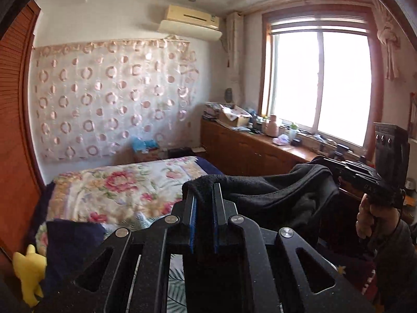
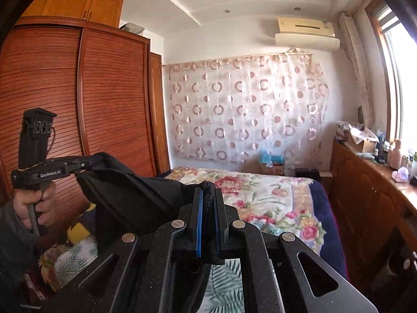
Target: Fold small clothes
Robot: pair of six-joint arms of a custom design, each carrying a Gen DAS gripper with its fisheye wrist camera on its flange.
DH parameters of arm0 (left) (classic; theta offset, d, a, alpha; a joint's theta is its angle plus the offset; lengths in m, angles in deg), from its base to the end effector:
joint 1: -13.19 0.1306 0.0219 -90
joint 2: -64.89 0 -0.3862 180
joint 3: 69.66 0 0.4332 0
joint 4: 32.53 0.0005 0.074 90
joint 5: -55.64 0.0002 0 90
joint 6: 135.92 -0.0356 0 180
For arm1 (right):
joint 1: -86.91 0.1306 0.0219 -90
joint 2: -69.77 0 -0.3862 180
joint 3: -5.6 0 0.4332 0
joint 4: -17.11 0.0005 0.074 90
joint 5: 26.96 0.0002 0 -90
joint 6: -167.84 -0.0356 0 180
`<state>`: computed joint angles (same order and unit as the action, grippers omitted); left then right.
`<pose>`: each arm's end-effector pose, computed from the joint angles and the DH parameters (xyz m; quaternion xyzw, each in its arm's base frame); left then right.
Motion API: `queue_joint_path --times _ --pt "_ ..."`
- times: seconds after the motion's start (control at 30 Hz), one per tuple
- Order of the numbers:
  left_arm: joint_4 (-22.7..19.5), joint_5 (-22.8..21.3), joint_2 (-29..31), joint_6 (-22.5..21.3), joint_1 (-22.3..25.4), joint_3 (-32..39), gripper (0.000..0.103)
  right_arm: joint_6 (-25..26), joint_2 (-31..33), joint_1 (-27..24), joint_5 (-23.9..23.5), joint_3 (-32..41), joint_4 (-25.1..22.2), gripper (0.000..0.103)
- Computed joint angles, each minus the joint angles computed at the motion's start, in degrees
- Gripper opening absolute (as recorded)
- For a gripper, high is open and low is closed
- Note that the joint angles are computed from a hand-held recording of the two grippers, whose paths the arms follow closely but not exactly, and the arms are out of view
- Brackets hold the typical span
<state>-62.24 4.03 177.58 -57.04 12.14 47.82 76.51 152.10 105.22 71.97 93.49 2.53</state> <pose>0.6944 -0.0353 0.4800 0.2602 0.7729 -0.2315 0.5303 0.4854 0.1543 0.5380 -0.0619 0.7574 0.0521 0.6480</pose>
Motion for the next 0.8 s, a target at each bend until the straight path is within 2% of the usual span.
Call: queue_joint_path --times 0.13,0.3,0.4,0.5,0.63,0.7,0.8 --pt "3.0 -1.6 0.0 0.2 0.0 -0.6 0.011 -0.7 5.5 -0.6 -0.5 4.3 2.8 0.007" --pt "3.8 -1.6 -2.9 -4.0 0.6 -9.0 0.011 0.0 4.5 0.9 0.0 -1.2 5.9 0.007" --pt "1.1 -0.4 -3.6 -8.0 1.3 -15.3 0.011 -1.5 2.9 0.9 -1.8 -6.3 5.1 0.007" --pt "-3.1 1.0 -3.3 -9.8 1.8 -20.0 0.011 -3.5 2.2 1.6 -3.0 -11.6 4.0 0.007" --pt "-7.2 0.6 -2.0 -11.8 1.3 -21.7 0.011 -7.0 4.1 1.6 -6.6 -14.3 0.6 0.007" --pt "-7.3 -0.5 -1.1 -12.0 0.9 -20.9 0.011 -7.8 5.6 0.7 -8.6 -13.7 0.0 0.007" --pt "-7.2 -1.0 1.1 -9.8 0.6 -17.5 0.011 -8.3 7.8 -1.0 -11.1 -11.2 0.0 0.007"
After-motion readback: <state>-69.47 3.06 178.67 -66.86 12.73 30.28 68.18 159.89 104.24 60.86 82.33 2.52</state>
